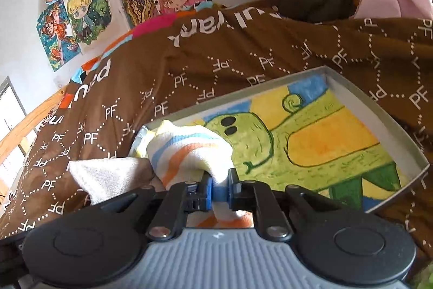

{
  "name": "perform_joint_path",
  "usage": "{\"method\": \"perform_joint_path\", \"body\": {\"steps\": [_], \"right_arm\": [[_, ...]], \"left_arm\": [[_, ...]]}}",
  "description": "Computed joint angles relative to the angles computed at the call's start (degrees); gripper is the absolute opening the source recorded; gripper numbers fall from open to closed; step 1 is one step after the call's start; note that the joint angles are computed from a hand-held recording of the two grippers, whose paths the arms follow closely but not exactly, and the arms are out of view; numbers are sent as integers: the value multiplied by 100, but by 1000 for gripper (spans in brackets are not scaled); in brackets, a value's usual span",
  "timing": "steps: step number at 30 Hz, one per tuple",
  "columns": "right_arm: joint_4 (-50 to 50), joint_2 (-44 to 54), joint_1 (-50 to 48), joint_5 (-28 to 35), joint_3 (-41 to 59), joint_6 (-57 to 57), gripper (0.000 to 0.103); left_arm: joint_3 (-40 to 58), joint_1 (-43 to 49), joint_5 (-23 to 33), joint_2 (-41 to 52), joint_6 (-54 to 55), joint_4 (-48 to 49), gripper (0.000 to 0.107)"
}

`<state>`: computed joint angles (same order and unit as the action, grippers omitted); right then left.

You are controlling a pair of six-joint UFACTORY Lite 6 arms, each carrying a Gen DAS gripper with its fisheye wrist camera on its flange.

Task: Organize soft objects
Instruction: 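Release the striped cloth into the tray while the left tool releases the grey cloth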

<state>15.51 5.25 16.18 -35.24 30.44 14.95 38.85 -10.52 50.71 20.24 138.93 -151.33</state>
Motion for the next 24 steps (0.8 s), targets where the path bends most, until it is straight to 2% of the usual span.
{"method": "perform_joint_path", "body": {"steps": [8,10,11,17,19,24], "right_arm": [[354,-55,185,26,-91,-485,24],[542,-113,264,21,-129,-706,29],[621,-150,294,27,-150,-806,34],[1248,-601,483,75,-408,-1462,53],[1619,-894,593,126,-549,-1834,57],[3000,-2000,1101,141,-1055,-3161,74]], "left_arm": [[324,79,-752,179,-469,268,1],[330,54,-874,147,-432,235,2],[312,45,-898,123,-398,204,2],[77,-131,-1094,-195,91,-266,15],[-32,-224,-1188,-350,334,-481,21],[-622,-566,-1264,-1058,1257,-1451,56]]}}
